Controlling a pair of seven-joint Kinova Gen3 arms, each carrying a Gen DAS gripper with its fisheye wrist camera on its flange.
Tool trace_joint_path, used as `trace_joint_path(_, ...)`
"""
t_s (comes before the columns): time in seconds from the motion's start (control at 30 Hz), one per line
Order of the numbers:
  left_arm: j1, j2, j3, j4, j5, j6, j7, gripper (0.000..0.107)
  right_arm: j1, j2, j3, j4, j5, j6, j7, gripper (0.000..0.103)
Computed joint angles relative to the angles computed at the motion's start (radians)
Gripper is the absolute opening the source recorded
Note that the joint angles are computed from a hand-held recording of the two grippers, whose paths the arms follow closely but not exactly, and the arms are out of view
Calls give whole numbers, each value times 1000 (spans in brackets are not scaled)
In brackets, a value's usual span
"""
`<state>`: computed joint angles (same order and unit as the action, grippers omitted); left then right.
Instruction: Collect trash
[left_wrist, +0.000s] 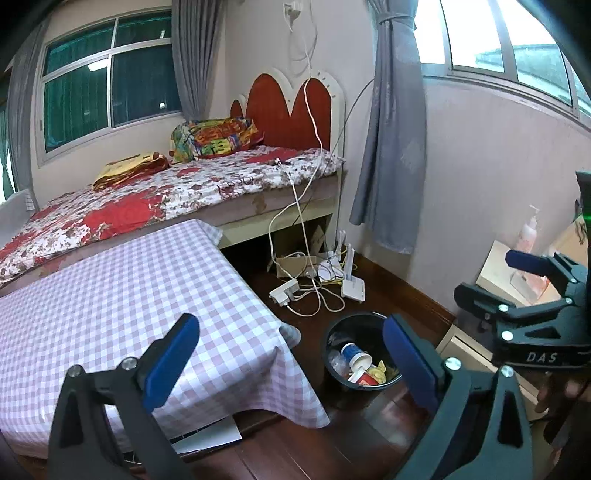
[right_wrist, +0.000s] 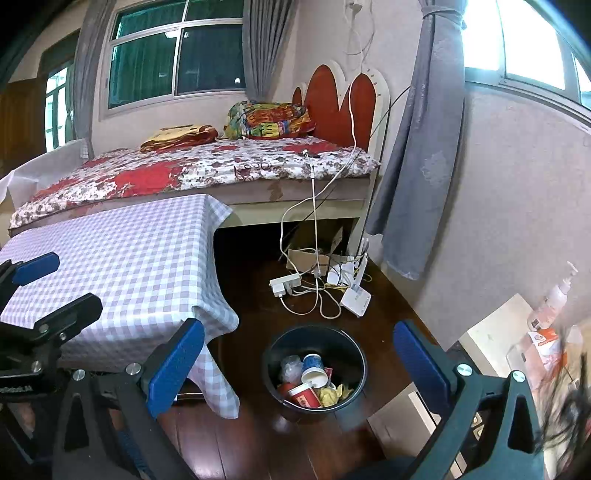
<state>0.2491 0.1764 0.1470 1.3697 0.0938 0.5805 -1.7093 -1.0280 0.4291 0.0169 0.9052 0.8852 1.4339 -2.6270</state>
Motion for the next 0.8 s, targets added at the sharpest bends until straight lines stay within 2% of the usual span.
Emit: trace_joint_path(0.8, 3, 8, 0, -2, -6, 23, 13, 102, 4, 4, 2, -2, -14, -1, 3, 103)
